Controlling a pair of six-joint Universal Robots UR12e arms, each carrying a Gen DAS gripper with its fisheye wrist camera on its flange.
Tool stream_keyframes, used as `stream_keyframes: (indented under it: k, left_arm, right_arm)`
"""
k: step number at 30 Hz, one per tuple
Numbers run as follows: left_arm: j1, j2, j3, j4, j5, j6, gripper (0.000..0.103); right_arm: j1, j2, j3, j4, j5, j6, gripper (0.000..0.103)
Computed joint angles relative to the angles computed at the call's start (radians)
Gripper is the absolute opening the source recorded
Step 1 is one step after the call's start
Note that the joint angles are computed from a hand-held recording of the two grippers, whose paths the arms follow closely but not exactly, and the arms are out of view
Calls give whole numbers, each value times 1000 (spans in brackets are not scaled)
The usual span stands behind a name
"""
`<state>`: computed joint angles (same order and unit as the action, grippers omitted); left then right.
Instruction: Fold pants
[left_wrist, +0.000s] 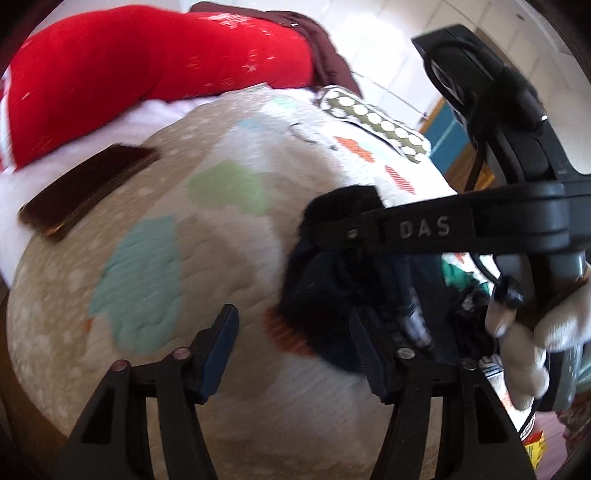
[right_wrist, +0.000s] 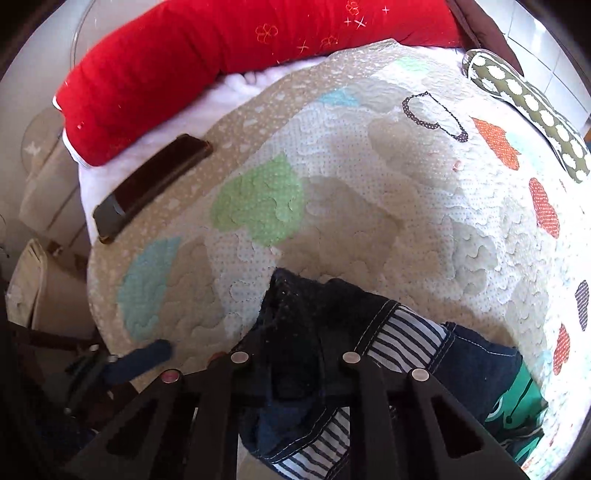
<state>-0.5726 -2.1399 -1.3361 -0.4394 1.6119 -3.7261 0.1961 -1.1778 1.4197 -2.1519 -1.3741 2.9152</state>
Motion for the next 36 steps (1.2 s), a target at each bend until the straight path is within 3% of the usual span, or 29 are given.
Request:
stream_keyframes:
  k: [1, 2, 7, 12, 16, 23, 25, 28, 29, 31, 32, 34, 36]
  left_arm:
    - [-1, -10, 21, -23, -5, 11, 30]
    - [-3, -22, 51, -75, -9, 25, 7]
    - [-18, -27, 89, -80, -17, 51, 5]
    - [-45, -45, 159, -81, -52, 97, 0]
    - [-75, -100, 278, -125, -114, 162, 0]
    - [-139, -237, 533, -302, -163, 290, 0]
    - [-147, -250, 560, -330, -206, 314, 0]
    - [-144, -223, 522, -292, -259, 347, 1]
    - [-140, -209, 500, -267, -261, 346, 3]
    - [-136, -187, 465, -232, -244, 310, 17]
    - [-131, -179, 451, -221, -223, 280, 31]
    - [-124, -186, 462, -251, -162, 219, 35]
    - [-115, -202, 478, -312, -161, 162, 35]
  right_arm:
    - [-5, -9, 8, -4, 16, 7, 18]
    - [-5, -2, 5, -12, 29, 18, 18]
    - [-43, -37, 49, -78, 118, 58, 18]
    - [-118, -115, 150, -184, 233, 123, 18]
    - [-203, -184, 248, -284, 323, 192, 18]
    - [-363, -271, 414, -414, 397, 340, 18]
    - [-389, -280, 438, -410, 355, 342, 19]
    - [-408, -296, 470, -433, 199, 382, 29]
    - [-420, -303, 482, -450, 202, 389, 29]
    - [-447, -323, 511, -505, 253, 415, 29]
    - [-455, -334, 524, -545, 278, 429, 29]
    - [-458, -341, 535, -600, 315, 444, 29]
    - [-459, -339, 543, -647, 384, 454, 29]
